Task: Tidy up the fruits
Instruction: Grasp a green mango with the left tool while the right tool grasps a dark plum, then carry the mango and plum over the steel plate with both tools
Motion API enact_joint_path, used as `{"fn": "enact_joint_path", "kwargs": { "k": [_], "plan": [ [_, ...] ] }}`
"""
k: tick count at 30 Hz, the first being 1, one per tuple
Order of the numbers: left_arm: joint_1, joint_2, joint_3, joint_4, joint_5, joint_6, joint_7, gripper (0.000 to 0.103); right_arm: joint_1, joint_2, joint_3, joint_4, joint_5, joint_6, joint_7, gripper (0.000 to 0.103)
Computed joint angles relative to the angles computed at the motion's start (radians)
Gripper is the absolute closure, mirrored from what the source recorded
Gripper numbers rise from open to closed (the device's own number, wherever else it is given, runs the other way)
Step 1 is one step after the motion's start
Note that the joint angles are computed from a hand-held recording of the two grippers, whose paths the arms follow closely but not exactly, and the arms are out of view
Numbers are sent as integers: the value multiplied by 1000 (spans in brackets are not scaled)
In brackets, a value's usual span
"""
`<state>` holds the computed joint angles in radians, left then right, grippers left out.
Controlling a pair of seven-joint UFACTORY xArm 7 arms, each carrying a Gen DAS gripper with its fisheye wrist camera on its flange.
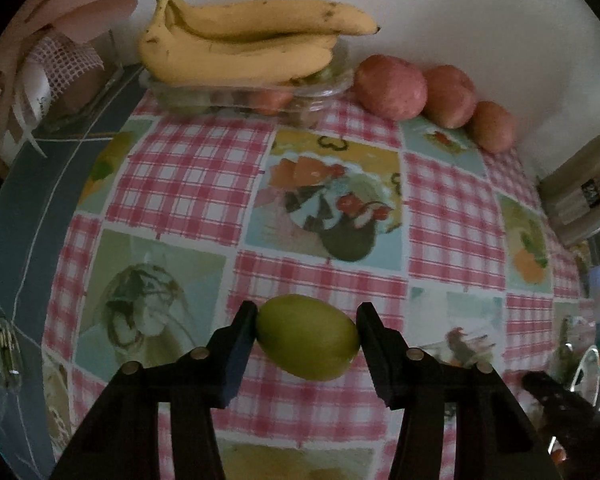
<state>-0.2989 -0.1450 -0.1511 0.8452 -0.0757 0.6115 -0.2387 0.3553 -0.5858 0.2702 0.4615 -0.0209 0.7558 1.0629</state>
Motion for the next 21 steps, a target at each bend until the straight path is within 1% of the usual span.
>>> {"fn": "enact_joint_path", "kwargs": {
  "k": [4,9,15,21],
  "plan": [
    [-16,-59,-13,-28,-14,14,-29,49,11,-34,-11,-23,21,-20,-1,77],
    [-39,-138,-40,-65,-8,26,-92,49,12,-87,-6,-20,23,-3,-2,77],
    [-82,-197,-64,-91,-20,31,-152,49,16,-151,25,3,13,85,13,76],
    [-121,-258,-86,-132,-34,25,-208,49,30,-217,29,-5,24,113,19,76]
  ]
}}
